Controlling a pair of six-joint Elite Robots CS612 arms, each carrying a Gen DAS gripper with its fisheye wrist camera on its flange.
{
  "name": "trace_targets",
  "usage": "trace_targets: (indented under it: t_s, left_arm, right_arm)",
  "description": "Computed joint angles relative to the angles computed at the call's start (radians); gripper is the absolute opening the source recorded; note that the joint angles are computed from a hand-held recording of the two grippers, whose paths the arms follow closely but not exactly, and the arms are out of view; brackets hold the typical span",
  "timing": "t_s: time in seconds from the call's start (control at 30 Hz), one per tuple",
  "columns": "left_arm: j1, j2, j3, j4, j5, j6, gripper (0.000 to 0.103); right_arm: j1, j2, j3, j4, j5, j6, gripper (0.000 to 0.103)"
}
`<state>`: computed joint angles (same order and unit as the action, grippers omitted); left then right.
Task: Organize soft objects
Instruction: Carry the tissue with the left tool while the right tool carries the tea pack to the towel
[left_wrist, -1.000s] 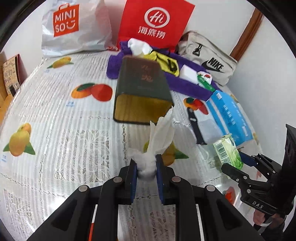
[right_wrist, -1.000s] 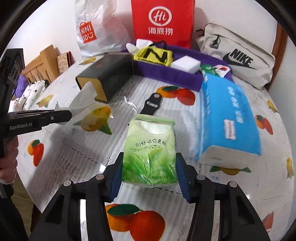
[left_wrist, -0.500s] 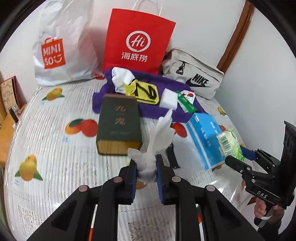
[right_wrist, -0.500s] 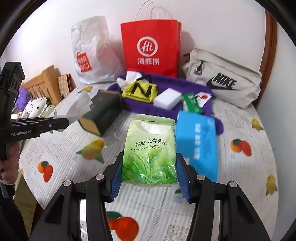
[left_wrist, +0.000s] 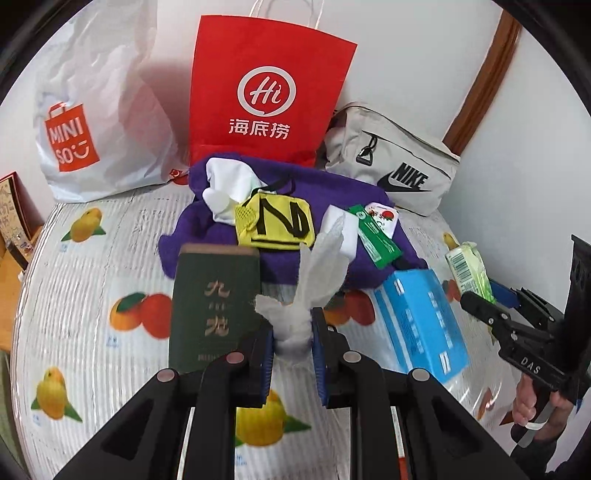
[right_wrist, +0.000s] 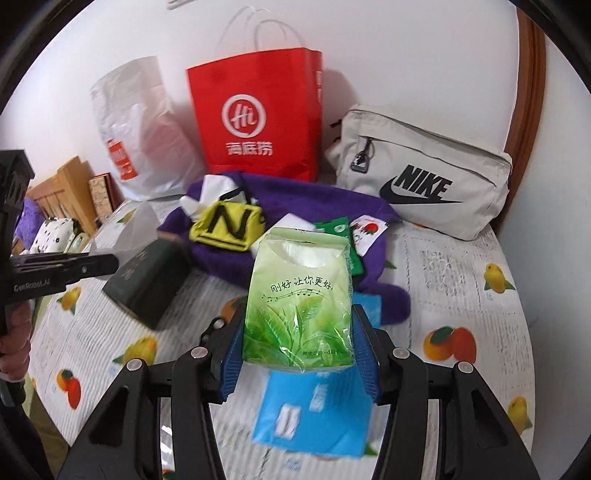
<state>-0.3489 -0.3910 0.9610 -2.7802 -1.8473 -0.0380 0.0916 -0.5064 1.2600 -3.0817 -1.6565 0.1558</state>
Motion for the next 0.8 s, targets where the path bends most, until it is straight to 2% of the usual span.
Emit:
trace_targets:
  t_s: [0.27,0.5,0.8]
  left_arm:
    - [-0.006,0.069,-0.157,0.095,0.018,0.003,0.018]
    - [-0.012,0.133,-0.29,0.183,0.026,0.012,0.018]
    - [-0.017,0.259,-0.535,0.351,0.005,0.02,0.018]
  right_arm:
    - [-0.027,0.053,-0.126,0.078,0.018,-0.011,0.052]
    - [-0.044,0.128,-0.279,0.219,0.037,-0.014,0.052]
    - [-0.052,0.207,-0.428,0.361,0.047,-0.025,0.052]
